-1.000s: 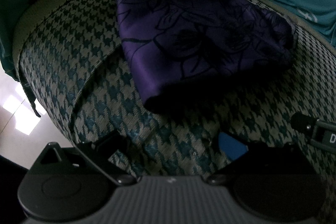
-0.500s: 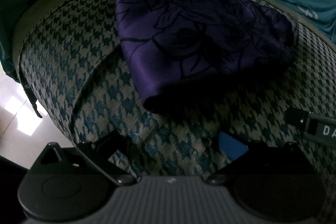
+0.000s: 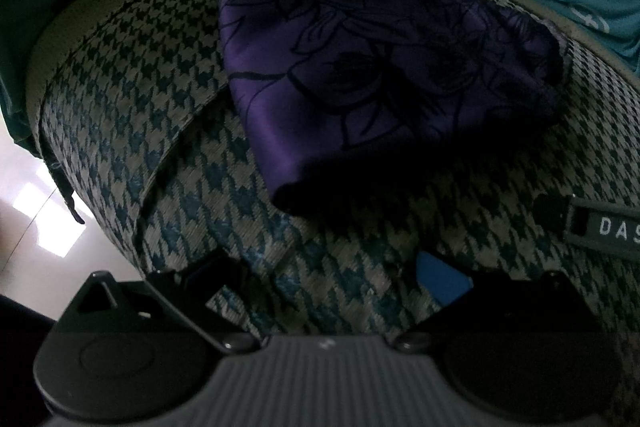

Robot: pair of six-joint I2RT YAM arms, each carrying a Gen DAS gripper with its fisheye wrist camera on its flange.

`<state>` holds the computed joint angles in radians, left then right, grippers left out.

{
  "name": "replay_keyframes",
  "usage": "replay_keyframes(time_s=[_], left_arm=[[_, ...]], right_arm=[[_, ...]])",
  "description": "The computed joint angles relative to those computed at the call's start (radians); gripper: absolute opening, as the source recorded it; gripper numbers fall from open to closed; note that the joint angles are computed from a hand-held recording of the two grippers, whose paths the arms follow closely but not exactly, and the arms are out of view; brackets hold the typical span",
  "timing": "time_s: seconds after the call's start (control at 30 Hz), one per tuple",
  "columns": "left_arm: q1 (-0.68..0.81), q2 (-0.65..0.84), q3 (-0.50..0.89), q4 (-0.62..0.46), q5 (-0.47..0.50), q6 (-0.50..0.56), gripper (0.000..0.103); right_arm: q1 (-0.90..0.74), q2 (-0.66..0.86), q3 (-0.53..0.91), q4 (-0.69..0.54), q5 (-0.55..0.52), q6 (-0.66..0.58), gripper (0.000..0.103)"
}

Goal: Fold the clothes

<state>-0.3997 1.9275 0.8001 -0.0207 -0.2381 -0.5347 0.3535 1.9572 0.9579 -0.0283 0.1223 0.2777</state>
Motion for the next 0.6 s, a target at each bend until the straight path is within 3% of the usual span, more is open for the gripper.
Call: replay_keyframes(time_s=[0.43, 0.6], left_arm=[[0.000, 0.002, 0.020, -0.035, 0.002, -0.004, 0.103], [0.002, -0.003, 0.028, -0.055, 0.005, -0.004, 0.103]], right_arm=[[0.000, 0.051, 0.066, -0.025, 0.003, -0.015, 0.083], [-0.002, 0.056, 0.072, -0.027, -0.003, -0.022, 0.089]])
